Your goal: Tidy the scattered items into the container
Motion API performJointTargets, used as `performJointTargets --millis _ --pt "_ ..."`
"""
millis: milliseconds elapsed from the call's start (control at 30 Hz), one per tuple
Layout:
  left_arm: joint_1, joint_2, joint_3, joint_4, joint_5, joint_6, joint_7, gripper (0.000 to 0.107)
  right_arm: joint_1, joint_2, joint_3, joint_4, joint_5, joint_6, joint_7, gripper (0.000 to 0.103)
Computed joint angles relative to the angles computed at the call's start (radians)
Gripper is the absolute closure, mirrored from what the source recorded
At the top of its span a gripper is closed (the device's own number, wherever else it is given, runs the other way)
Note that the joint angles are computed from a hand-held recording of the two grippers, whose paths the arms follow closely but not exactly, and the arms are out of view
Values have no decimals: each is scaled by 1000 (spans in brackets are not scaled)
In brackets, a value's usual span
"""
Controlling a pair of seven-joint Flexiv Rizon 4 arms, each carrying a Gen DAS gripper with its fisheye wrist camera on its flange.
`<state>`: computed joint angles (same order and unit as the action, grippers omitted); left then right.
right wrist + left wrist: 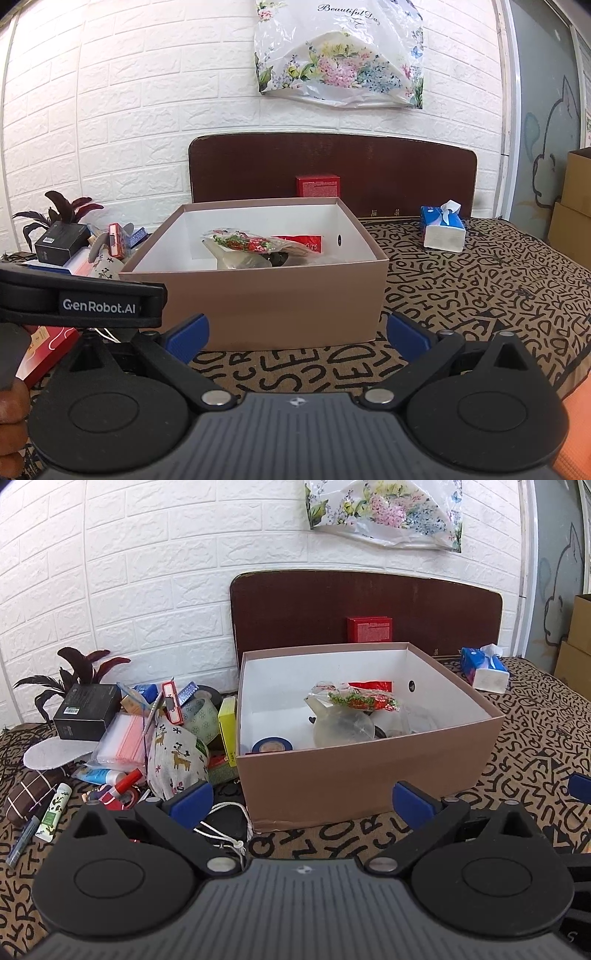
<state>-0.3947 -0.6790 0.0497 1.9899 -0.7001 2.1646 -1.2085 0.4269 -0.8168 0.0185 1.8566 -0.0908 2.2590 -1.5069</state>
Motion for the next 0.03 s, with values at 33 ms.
performJointTargets --millis 33 --pt "0 1 0 0 -3 -8 2 4 -1 0 1 1 -1 1 0 0"
